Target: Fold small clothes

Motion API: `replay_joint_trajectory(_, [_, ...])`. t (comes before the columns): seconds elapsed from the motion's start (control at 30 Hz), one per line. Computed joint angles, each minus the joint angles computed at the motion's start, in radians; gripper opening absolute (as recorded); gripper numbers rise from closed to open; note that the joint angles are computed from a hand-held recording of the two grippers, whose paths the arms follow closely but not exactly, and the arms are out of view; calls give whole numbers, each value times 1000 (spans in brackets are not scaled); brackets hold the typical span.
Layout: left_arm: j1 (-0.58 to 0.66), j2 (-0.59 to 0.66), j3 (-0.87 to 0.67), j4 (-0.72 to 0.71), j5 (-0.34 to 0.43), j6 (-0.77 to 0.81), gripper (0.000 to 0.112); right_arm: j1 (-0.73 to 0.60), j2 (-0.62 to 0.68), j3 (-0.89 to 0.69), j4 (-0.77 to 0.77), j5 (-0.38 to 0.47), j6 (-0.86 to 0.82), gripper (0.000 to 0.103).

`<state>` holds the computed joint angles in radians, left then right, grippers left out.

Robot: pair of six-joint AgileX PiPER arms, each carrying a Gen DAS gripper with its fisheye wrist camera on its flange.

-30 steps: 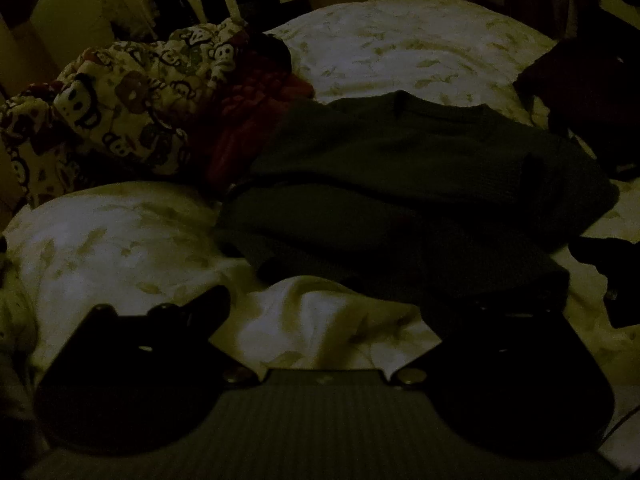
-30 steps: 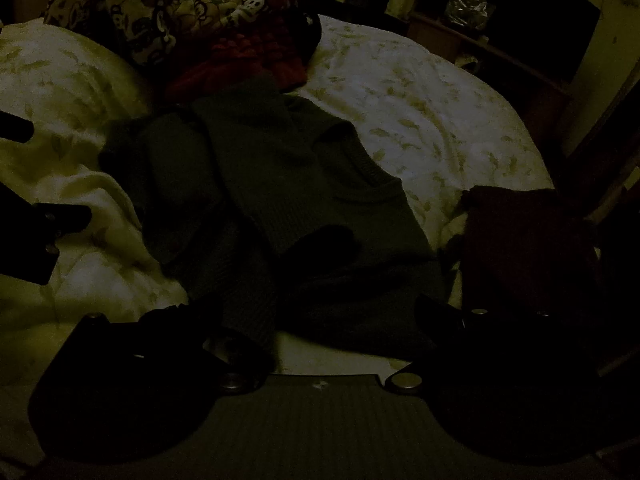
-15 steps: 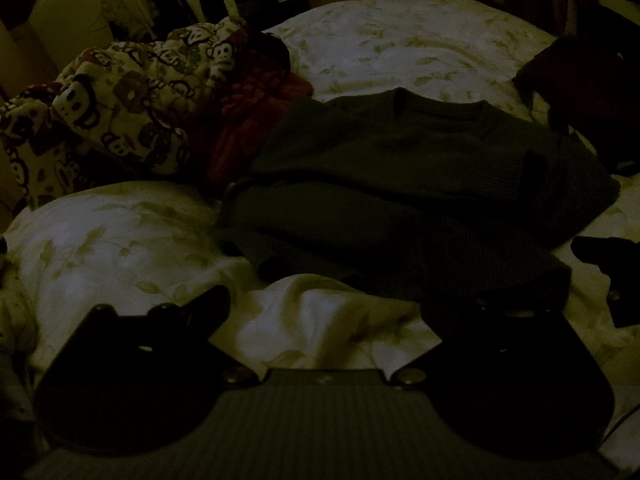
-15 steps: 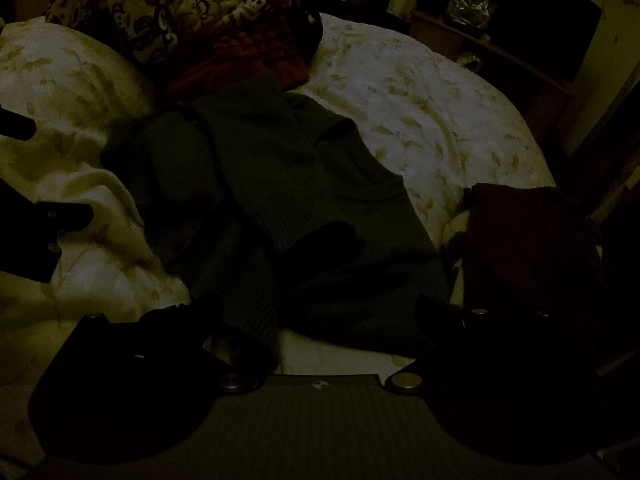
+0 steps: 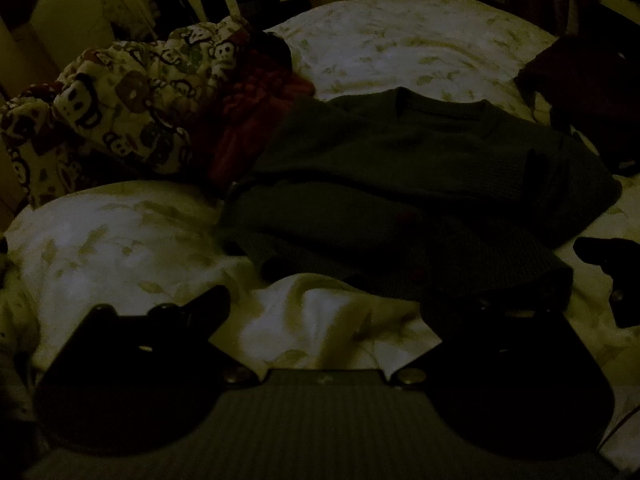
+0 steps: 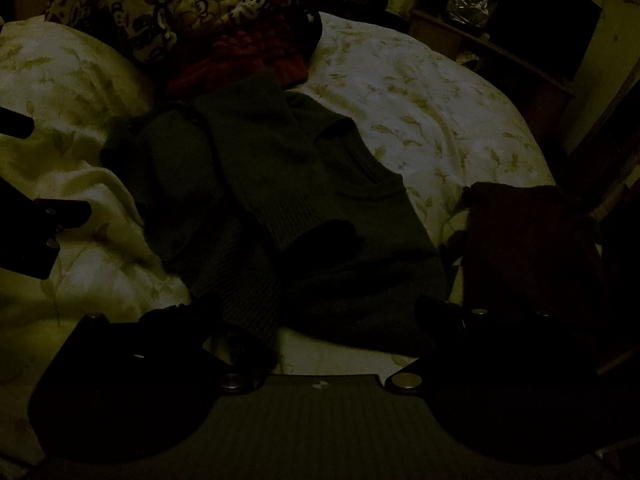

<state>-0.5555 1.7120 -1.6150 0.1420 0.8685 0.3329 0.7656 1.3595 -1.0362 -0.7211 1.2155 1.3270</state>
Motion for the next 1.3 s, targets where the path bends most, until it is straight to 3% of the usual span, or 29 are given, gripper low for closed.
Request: replay_joint_trajectory(1.3, [-13, 1, 14, 27, -17, -20, 103, 7, 0, 10, -13, -8, 27, 103])
